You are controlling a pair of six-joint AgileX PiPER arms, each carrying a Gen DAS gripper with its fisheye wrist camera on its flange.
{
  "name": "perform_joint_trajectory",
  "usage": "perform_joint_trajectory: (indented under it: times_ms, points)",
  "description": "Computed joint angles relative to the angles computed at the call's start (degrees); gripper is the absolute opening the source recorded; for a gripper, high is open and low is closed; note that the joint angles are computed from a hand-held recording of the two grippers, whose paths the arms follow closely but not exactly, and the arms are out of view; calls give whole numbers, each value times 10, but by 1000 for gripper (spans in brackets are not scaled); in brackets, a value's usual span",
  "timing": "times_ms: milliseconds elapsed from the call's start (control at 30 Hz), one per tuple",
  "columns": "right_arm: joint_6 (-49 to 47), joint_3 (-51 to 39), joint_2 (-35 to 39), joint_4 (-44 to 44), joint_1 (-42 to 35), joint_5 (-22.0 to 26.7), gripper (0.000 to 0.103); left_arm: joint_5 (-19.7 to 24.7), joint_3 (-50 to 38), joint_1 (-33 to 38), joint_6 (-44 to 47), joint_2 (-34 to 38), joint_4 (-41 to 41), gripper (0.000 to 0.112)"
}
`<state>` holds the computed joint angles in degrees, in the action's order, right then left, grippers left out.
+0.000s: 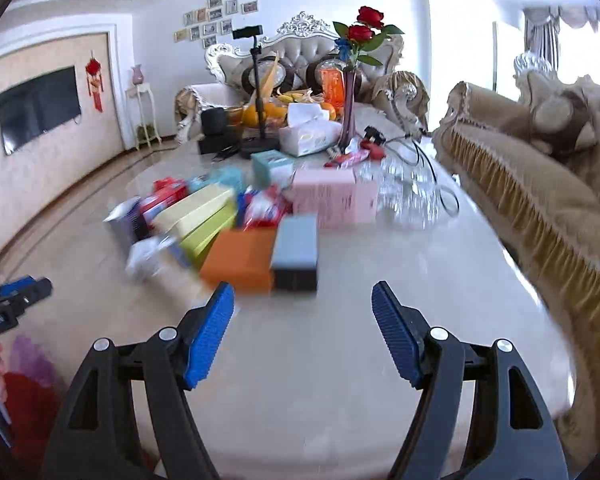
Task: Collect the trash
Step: 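Grasp the open white box with the left tool while the right tool grasps the silver box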
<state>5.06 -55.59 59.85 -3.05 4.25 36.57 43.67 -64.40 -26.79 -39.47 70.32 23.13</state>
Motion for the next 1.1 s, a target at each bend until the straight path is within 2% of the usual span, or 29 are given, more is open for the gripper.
perform_joint_trajectory:
  times_ms: [133,300,367,467,633,733,800,900,1000,1100]
  points:
    - [-47,-60,105,25,-15,0,68,-26,-65,43,42,77,-54,77]
    - [-64,-90,160,28,-11,5,68,-38,-121,55,73,146,-89,77]
    - [-52,-93,168,10,-2,4,68,-40,-133,53,82,160,-94,77]
    - [-44,-106,187,-10,2,3,68,-31,-159,45,64,192,-60,77]
    - [-67,-129,206,12,-18,11,68,-16,-197,47,70,237,-51,77]
    - [-96,-134,208,45,-35,20,68,-9,-206,39,49,253,-18,77]
    - [-89,-139,214,31,-35,22,68,-1,-216,45,63,261,-36,77]
    - [-46,-141,220,-37,-24,34,68,6,-222,48,60,265,-35,77]
    - [-97,-145,225,18,-43,45,68,15,-231,53,66,271,-46,77]
    - [-96,-149,231,8,-38,54,67,32,-245,55,72,282,-53,77]
